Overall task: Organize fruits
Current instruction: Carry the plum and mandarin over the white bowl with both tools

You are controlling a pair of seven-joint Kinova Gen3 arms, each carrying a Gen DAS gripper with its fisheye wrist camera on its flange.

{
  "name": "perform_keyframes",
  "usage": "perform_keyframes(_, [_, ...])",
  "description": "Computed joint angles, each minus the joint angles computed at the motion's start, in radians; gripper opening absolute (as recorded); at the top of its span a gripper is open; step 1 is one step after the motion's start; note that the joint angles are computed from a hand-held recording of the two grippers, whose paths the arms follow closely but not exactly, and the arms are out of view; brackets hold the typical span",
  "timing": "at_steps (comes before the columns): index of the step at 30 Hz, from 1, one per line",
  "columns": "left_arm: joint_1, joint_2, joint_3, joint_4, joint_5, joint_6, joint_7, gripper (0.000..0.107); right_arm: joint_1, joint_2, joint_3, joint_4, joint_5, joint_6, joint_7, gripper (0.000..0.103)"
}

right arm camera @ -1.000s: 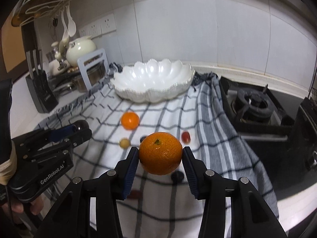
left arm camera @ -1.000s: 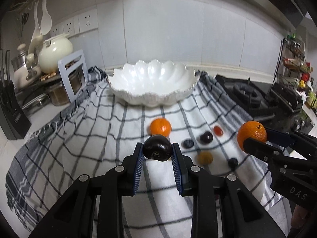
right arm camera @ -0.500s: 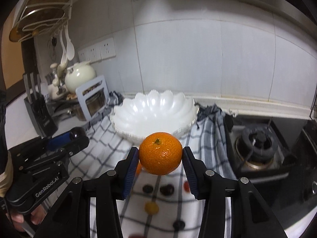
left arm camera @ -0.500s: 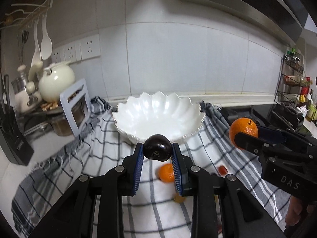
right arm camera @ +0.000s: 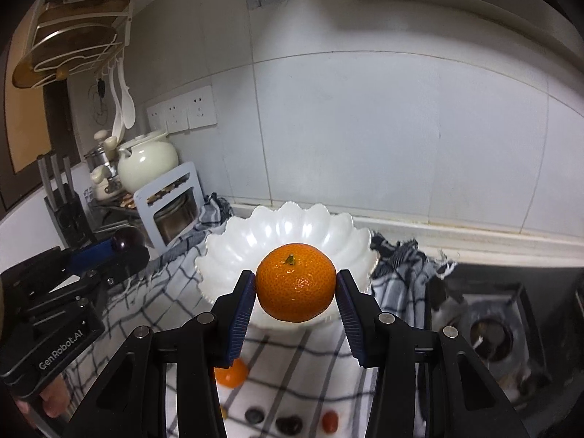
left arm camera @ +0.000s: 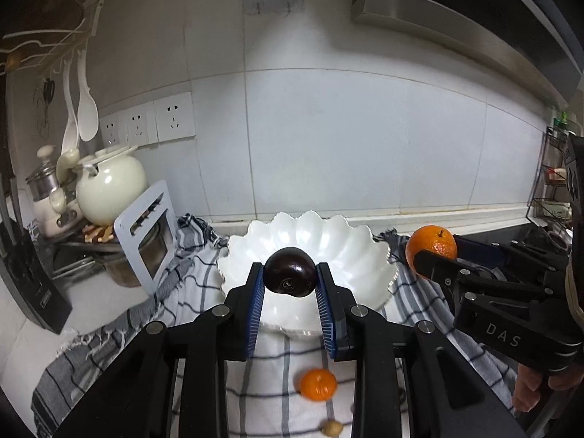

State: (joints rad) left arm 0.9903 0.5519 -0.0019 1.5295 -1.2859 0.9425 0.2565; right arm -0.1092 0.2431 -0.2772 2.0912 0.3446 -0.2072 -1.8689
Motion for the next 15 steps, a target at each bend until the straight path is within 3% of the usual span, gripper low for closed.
perform_keyframes(6, [-0.076,0.029,-0.005,-0.083,0.076,-0.051,-0.131,0.028,0.116,0.103,-0.142,-0.167,0.062,0.138,0.007,0.047])
perform_keyframes(15, [-0.16,0.113,-0.051,-0.222,0.262,-0.112,-0.352,0.028,0.051,0.265,-0.112,-0.423,-0.015,0.355,0.14,0.047])
